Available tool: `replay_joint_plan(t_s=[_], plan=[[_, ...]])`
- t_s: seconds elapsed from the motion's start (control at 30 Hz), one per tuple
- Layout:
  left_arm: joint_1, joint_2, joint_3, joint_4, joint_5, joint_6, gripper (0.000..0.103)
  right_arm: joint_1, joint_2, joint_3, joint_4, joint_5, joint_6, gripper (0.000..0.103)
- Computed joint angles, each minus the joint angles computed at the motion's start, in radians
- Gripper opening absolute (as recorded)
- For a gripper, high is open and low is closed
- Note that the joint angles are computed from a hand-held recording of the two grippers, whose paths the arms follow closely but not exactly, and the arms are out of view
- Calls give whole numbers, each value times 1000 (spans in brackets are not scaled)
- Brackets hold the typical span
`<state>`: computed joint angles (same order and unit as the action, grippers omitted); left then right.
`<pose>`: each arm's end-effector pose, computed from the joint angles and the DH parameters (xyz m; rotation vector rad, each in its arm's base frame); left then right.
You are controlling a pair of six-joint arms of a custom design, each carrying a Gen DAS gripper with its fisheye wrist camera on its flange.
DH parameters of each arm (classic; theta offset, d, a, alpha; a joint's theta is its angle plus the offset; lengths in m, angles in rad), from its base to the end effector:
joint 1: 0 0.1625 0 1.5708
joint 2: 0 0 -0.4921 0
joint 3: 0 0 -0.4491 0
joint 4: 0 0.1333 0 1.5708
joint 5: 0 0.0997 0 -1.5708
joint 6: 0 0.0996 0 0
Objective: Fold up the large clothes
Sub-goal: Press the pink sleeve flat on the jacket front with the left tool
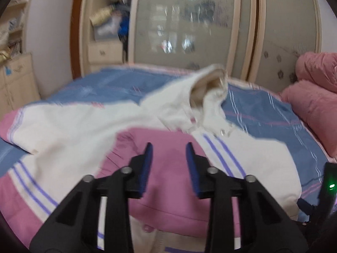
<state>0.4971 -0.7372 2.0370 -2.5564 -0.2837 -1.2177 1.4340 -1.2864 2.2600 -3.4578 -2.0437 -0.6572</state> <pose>-0.3925 -0.4734 0.0033 0.0949 2.0505 -1.2597 0.0160 -0.5288 0.2882 0.3214 -2.2425 0.8098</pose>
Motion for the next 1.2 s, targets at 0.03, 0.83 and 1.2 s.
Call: replay_joint_plan(t_s=[0.03, 0.83, 1.2], plan=[[18, 3, -4, -20, -34, 13, 22, 0, 0, 0, 1, -1, 0, 102], [88, 14, 23, -69, -143, -18, 28, 1, 4, 1, -13, 1, -3, 102], [22, 60, 24, -85, 45, 7, 90, 5, 4, 68, -339, 105, -58, 102]])
